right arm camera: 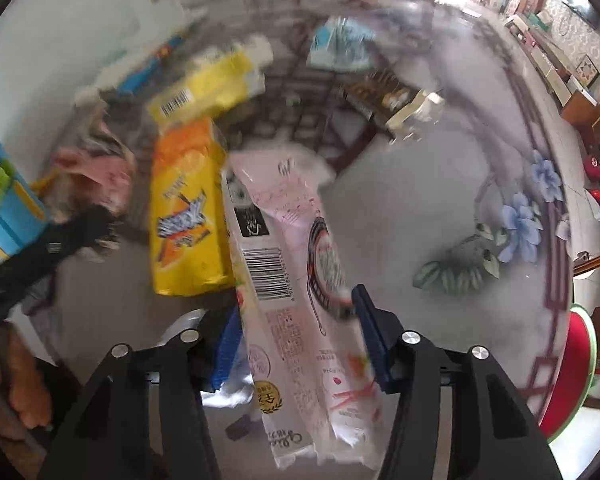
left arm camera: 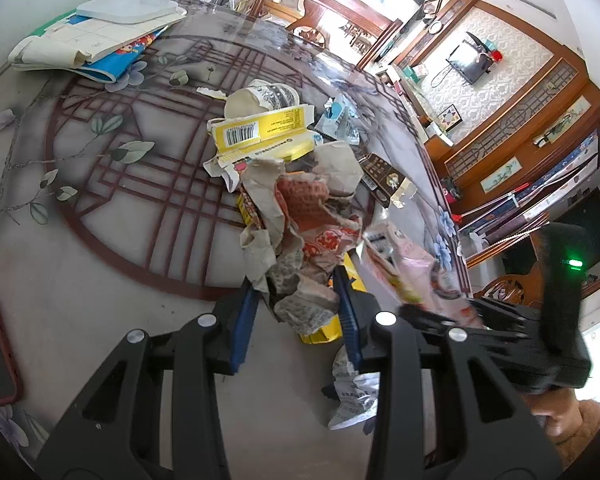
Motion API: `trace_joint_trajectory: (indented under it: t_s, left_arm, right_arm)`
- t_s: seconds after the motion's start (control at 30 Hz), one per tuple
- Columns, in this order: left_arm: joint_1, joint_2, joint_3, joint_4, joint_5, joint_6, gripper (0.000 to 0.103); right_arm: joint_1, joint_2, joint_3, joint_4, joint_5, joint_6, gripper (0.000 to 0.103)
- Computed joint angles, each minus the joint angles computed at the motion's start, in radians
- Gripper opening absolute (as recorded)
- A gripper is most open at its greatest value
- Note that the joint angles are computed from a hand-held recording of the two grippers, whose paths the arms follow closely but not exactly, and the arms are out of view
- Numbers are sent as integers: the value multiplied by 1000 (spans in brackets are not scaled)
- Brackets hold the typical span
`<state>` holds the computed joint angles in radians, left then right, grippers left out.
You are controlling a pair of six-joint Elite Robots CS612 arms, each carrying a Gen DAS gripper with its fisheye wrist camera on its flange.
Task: Collect trash
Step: 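Carry the pink bag to the bucket and open the right gripper while the left drops brown paper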
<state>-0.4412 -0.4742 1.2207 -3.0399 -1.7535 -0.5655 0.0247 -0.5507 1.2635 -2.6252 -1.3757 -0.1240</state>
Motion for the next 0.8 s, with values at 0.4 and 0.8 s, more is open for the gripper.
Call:
trace_joint_trajectory:
  t_s: [0.4, 0.8]
  left_arm:
    - [-49, -43, 78, -137, 216, 139, 35]
    - [-110, -67, 105, -167, 264, 170, 35]
  right_arm:
    - [-59, -85, 247, -361, 81, 161, 47]
    - [-100, -103, 318, -521, 28, 168, 47]
